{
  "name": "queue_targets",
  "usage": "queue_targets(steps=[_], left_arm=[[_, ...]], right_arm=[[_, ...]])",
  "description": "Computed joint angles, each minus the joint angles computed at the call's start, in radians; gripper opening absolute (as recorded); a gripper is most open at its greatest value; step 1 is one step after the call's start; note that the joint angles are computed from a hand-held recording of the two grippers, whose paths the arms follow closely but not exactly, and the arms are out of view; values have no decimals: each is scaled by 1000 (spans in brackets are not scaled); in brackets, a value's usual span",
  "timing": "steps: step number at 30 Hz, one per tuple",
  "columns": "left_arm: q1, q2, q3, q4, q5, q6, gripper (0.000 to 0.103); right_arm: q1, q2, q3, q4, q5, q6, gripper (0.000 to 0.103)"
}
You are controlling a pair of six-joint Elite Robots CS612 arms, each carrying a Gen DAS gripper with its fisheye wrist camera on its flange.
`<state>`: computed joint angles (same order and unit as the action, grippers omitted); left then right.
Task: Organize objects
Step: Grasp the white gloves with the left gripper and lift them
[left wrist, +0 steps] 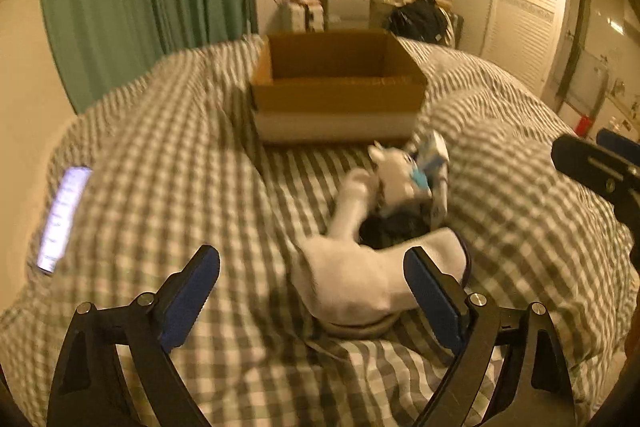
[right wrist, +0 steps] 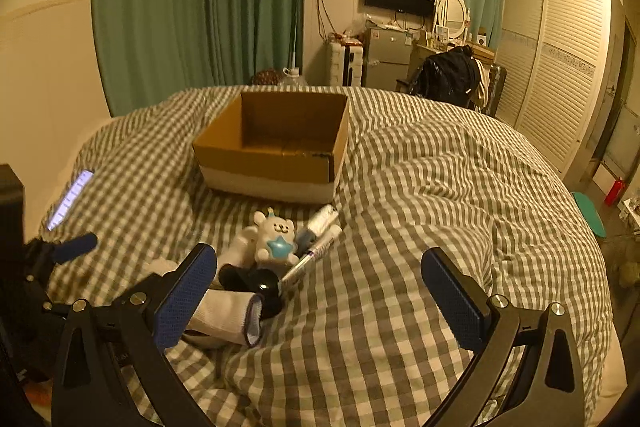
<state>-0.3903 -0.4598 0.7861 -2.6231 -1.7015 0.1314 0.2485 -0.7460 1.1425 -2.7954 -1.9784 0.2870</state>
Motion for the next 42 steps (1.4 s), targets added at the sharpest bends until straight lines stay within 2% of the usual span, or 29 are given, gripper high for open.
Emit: queue_targets(steps=[3, 4, 5, 8, 9, 13, 17, 24, 28, 30, 35, 37, 39, 41, 42], left_arm=[[3, 19, -34, 81, -73, 21, 92], [3, 28, -53, 122, -93, 34, 80], [2, 38, -71, 157, -96, 43, 73], [1, 47, -81, 158, -94, 40, 57], [4, 48, -83, 156, -104, 34, 49], [10, 41, -80, 153, -112, 18, 36], [10, 21, -52, 95, -68, 27, 35], [23, 0, -27, -96, 30, -2, 35], [24, 9, -42, -122, 99, 1, 35], [27, 19, -58, -108, 103, 0, 35], [31, 54, -112, -50, 101, 1, 35], [31, 67, -134, -22, 97, -3, 35], [31, 78, -151, 0, 94, -8, 35], [30, 83, -156, 12, 94, -10, 35], [31, 84, -158, 15, 94, -11, 35]], right_arm=[[-2, 8, -6, 20, -1, 5, 103], [-3, 10, -7, 26, 0, 7, 103], [-6, 13, -9, 30, 2, 8, 103], [-8, 18, -15, 40, 5, 12, 103], [-8, 19, -16, 40, 4, 11, 103], [-8, 19, -15, 37, 4, 9, 103], [-4, 20, -19, 41, 2, -1, 103], [3, 31, -44, 73, 8, -18, 103], [5, 59, -83, 115, 37, -34, 103], [4, 79, -111, 152, 66, -44, 99], [-9, 149, -224, 320, 151, -60, 63], [-16, 171, -263, 381, 180, -60, 58], [-20, 197, -307, 437, 189, -64, 46], [-20, 216, -342, 484, 191, -72, 27], [-21, 226, -359, 508, 193, -78, 23]])
